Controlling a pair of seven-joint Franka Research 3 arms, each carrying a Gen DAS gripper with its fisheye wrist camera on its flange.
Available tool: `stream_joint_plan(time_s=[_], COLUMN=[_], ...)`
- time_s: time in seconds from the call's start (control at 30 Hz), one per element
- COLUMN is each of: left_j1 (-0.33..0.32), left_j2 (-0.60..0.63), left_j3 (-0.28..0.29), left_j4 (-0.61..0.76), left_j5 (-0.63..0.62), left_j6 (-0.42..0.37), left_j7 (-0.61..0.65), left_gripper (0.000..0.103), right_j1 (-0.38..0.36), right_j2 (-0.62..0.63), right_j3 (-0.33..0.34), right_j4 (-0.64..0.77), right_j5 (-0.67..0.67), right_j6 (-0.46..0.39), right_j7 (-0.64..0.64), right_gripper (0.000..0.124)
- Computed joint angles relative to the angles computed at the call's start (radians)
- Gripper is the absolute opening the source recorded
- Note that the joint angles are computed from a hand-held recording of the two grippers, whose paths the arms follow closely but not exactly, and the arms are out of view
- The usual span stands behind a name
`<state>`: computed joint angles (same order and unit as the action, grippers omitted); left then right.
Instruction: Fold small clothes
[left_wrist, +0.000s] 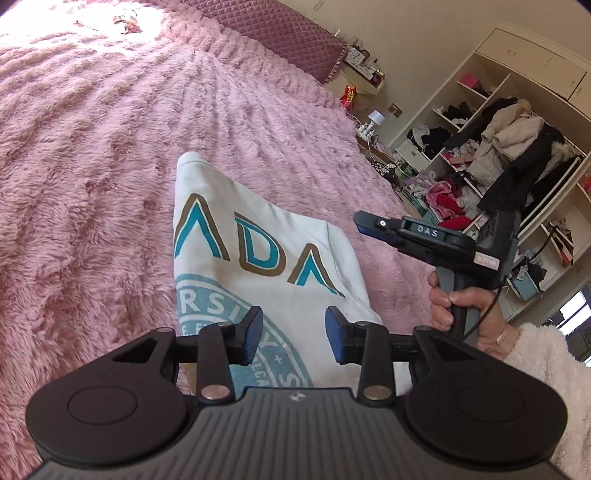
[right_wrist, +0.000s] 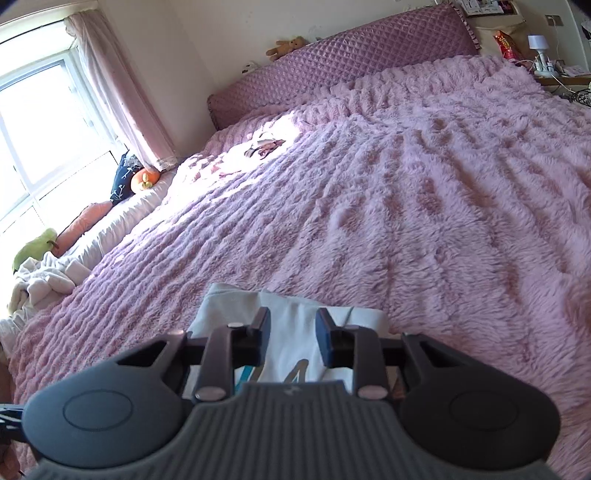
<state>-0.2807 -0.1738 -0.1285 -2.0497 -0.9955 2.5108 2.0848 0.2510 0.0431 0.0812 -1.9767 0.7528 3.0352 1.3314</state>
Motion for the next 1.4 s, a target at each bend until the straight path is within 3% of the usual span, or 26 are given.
stream_joint_plan(time_s=[0.2,0.3,0.43,0.5,0.6,0.63,0.7,0.77,0.83,0.97,1.13,1.27,1.4], left_j1=[-0.001,-0.004,-0.006,-0.008,-0.006,-0.008,-0.018,-0.035,-0.051,-0.082,-0.102,-0.122,-0.117], left_j2=[-0.008,-0.014,-0.011,-0.012,-0.020,-0.028,-0.057,-0.091,-0.117,-0.150,-0.128,-0.111,-0.114], left_j3=[-0.009,-0.001,0.000,-0.003,-0.008,-0.011,-0.014,-0.007,-0.002,0.000,0.015,0.029,0.007], left_j4=[-0.066,-0.097,-0.123,-0.131,-0.131,-0.132,-0.145,-0.165,-0.183,-0.224,-0.236,-0.258,-0.265], left_j5=[0.056,0.050,0.038,0.031,0.054,0.067,0.081,0.082,0.098,0.143,0.187,0.129,0.167], left_j6=[-0.037,-0.033,-0.027,-0.016,-0.008,0.001,0.022,0.035,0.045,0.100,0.116,0.154,0.189], left_j7=[-0.026,0.000,0.023,0.023,-0.008,-0.019,-0.024,-0.021,-0.034,-0.083,-0.169,-0.181,-0.247], left_gripper=[0.042,0.040,0.037,0.037,0.037,0.037,0.037,0.037,0.038,0.040,0.040,0.040,0.040], right_j1=[0.024,0.005,-0.005,-0.029,-0.006,-0.016,-0.047,-0.026,0.006,0.019,-0.128,-0.146,-0.158], right_j2=[0.115,0.140,0.157,0.161,0.137,0.110,0.041,-0.040,-0.128,-0.256,-0.327,-0.327,-0.327], right_j3=[-0.054,-0.037,-0.038,-0.016,-0.041,-0.021,0.040,0.049,0.042,0.067,0.211,0.219,0.220], right_j4=[0.060,0.061,0.055,0.053,0.038,0.019,-0.029,-0.094,-0.175,-0.315,-0.439,-0.500,-0.529], right_j5=[-0.300,-0.313,-0.334,-0.303,-0.350,-0.324,-0.195,-0.128,-0.187,-0.326,-0.553,-0.592,-0.621], right_j6=[-0.039,-0.027,-0.019,-0.024,-0.022,-0.016,0.000,0.016,0.019,0.012,0.005,0.036,0.070], right_j7=[0.242,0.252,0.274,0.252,0.299,0.278,0.139,0.037,0.037,0.150,0.455,0.599,0.715], right_gripper=[0.020,0.016,0.000,0.000,0.000,0.009,0.009,0.009,0.009,0.009,0.009,0.004,0.000])
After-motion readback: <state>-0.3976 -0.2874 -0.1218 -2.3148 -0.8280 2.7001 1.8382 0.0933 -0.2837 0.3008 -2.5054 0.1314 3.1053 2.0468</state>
